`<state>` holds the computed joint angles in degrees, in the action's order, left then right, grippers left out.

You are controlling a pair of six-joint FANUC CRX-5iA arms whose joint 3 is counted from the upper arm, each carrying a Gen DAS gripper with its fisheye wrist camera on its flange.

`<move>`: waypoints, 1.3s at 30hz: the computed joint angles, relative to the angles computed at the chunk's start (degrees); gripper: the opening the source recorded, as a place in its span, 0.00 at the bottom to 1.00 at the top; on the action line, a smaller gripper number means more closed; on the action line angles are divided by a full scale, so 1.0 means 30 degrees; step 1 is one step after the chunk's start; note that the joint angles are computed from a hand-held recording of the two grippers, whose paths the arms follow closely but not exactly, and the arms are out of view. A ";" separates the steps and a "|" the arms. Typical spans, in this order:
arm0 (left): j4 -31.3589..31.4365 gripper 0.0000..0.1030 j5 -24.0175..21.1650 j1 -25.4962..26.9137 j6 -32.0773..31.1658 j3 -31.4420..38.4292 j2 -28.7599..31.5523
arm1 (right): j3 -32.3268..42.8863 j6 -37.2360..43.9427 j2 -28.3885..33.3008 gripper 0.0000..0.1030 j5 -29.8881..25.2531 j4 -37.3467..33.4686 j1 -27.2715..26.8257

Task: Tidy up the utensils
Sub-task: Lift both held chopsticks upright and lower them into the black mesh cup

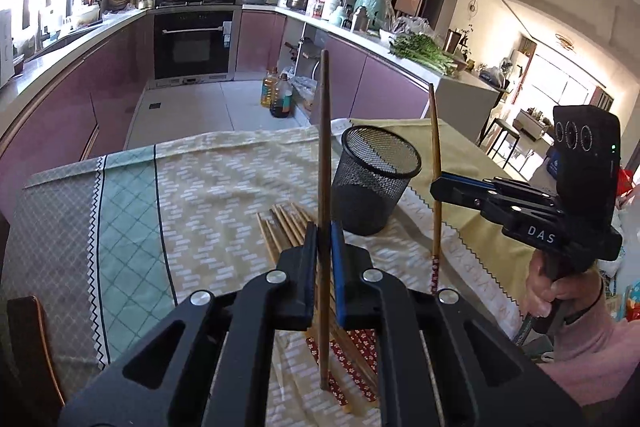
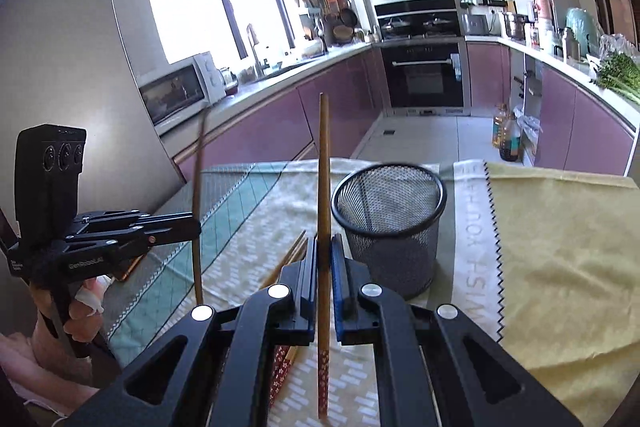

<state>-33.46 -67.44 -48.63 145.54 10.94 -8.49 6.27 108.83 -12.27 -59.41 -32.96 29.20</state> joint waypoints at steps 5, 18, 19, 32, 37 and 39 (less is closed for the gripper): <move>-0.0739 0.08 0.0423 -0.0361 -0.0036 0.0683 -0.0097 | 0.0623 0.0834 0.0123 0.06 -0.0025 -0.1093 -0.0944; 0.0234 0.08 0.4074 0.1622 -0.1830 0.2417 0.0827 | 0.3391 0.2141 0.1032 0.06 0.0328 -0.2341 -0.1981; 0.0286 0.08 0.4257 0.1746 -0.1957 0.2590 0.0930 | 0.3542 0.2157 0.1078 0.05 0.0503 -0.2341 -0.1980; 0.2117 0.08 0.3599 0.3180 -0.4620 0.4564 0.3331 | 0.4575 0.1077 0.2752 0.05 0.0762 -0.0761 -0.1374; 0.4099 0.08 0.3800 0.4176 -0.5659 0.3562 0.3716 | 0.4843 0.0208 0.3538 0.06 -0.0496 0.0333 -0.0910; 0.4631 0.08 0.3723 0.4509 -0.6071 0.3503 0.3990 | 0.5240 -0.0094 0.4002 0.06 -0.1186 0.0740 -0.0665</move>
<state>-19.57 -56.27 -35.11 127.32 21.45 3.48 21.99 108.55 -0.26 -62.97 -30.74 27.20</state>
